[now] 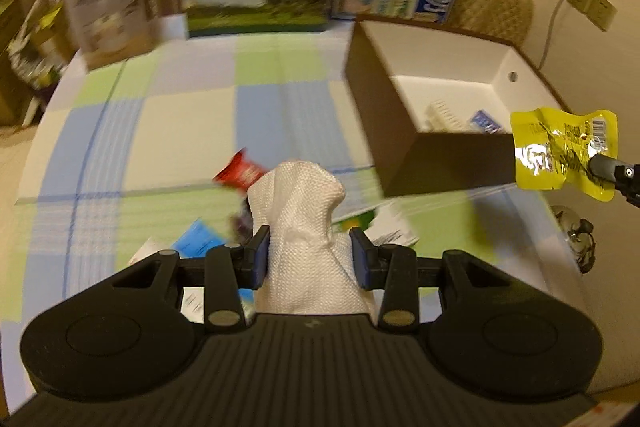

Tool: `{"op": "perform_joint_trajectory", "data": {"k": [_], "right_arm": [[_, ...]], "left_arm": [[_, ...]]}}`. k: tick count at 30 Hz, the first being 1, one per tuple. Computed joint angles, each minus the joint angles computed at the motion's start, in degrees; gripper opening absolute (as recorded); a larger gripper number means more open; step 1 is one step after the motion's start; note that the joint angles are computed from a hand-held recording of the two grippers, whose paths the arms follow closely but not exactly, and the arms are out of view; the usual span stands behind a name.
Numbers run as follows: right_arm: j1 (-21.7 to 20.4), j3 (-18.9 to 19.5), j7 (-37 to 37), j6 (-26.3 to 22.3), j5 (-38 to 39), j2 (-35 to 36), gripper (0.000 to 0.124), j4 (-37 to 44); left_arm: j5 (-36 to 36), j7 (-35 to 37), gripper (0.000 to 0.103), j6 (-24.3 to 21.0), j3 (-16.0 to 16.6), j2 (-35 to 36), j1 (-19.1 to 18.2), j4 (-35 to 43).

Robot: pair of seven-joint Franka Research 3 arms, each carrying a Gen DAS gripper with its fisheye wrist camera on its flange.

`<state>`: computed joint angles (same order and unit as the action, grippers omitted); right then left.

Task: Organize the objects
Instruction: 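Carry the cloth bag over the box with the left gripper while the right carries the snack packet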

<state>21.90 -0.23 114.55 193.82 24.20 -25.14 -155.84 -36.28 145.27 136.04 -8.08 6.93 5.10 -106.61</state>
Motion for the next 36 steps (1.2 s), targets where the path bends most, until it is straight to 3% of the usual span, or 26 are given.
{"op": "perform_joint_trajectory", "data": {"k": [8,12,16,23,26,30,36], "right_arm": [[-4.0,-3.9,-1.7,-0.8,-0.1,-1.0,0.004,1.0],[0.9,-12.1,-2.6,-0.5,-2.0,1.4,0.004,3.5],[4.2,-18.0,-3.0,-1.4,-3.3,4.5,0.004,6.0],[14.1,-30.2,-3.6,-4.1,-4.6,10.0,0.004,10.5],[22.9,-38.9,-5.6,-5.2,-2.7,11.1,0.004,12.2],[30.4,-46.3,-8.7,-6.6,0.4,12.0,0.004,13.9],[38.5,-53.9,-12.8,-7.2,5.6,13.3,0.004,15.9]], "left_arm": [[-1.5,-2.1,0.036,0.8,-3.2,2.9,-3.6,4.9],[0.7,-5.9,0.036,1.2,-4.9,5.9,-5.6,8.9],[4.5,-10.4,0.036,1.6,-6.3,9.4,-7.3,13.3],[13.0,-18.2,0.036,1.5,-8.1,16.3,-10.1,21.1],[17.4,-22.2,0.036,-0.6,-8.3,19.9,-11.3,25.3],[21.8,-25.8,0.039,-3.4,-8.7,23.9,-12.4,30.3],[24.9,-27.3,0.045,-4.9,-9.5,27.4,-13.0,34.6]]}}
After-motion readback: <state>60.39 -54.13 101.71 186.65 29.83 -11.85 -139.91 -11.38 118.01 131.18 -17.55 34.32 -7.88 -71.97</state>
